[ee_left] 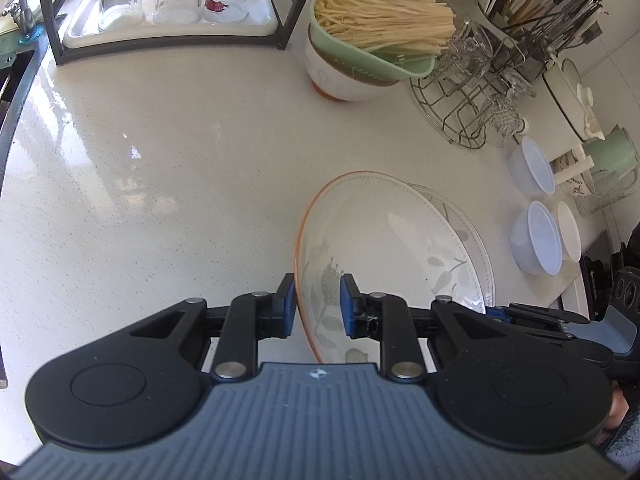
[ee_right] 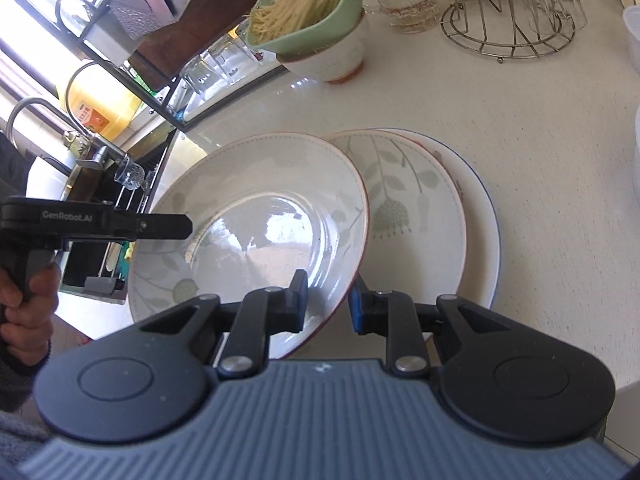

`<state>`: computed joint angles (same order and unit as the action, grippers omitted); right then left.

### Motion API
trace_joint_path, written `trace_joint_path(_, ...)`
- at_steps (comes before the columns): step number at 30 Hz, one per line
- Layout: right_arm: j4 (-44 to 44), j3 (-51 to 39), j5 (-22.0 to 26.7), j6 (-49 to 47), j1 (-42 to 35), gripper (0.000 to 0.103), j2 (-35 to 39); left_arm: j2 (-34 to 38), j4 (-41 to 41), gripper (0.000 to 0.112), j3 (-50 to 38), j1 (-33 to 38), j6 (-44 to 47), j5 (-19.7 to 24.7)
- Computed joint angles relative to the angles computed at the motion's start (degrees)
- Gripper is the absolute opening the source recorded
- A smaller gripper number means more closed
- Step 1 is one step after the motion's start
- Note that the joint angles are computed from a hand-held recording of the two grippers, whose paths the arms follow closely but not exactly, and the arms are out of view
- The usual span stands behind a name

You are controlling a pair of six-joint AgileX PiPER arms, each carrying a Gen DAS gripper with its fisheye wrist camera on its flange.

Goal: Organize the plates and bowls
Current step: 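Lower the leaf-pattern plate onto the stack of two plates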

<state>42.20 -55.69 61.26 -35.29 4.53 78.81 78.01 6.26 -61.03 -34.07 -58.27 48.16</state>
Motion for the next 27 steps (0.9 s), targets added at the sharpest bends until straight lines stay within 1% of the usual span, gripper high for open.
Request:
trace_joint_path(4, 0.5, 0.4, -0.2, -1.2, -0.9, 0.025, 0.6, 1.5, 0.3, 0.026, -1.7, -0.7, -0.5, 1.5)
trace_joint_path(11, -0.3, 0.6, -2.3, -2.6, -0.6, 0.025, 0.5, 4.5, 0.2, 0.026, -4.5, -1.8, -1.0, 3.9)
trace_joint_path(14, 0.2, 0.7, -2.9, -3.3, -0.9, 0.025, 1.1, 5.7, 1.5, 0.026, -6.1, -2.8, -2.7, 5.6)
trace_joint_path(17, -0.2, 1.4, -4.7, -2.9, -0.5, 0.027, 1.0, 6.8, 0.7, 0.026, -7.0, -3.1, -2.8, 6.1)
trace_joint_path(19, 1.1, 2.3, -6.0, -4.7, -1.0, 0.027, 0.9, 7.8, 0.8, 0.026, -7.9, -3.5, -2.8, 6.9)
trace_joint_path(27, -2.1, 3.2, -11.1, -1.9, 1.4, 0.027, -1.0, 10.2, 0.8, 0.026, -9.4, -4.1, -5.2, 7.4)
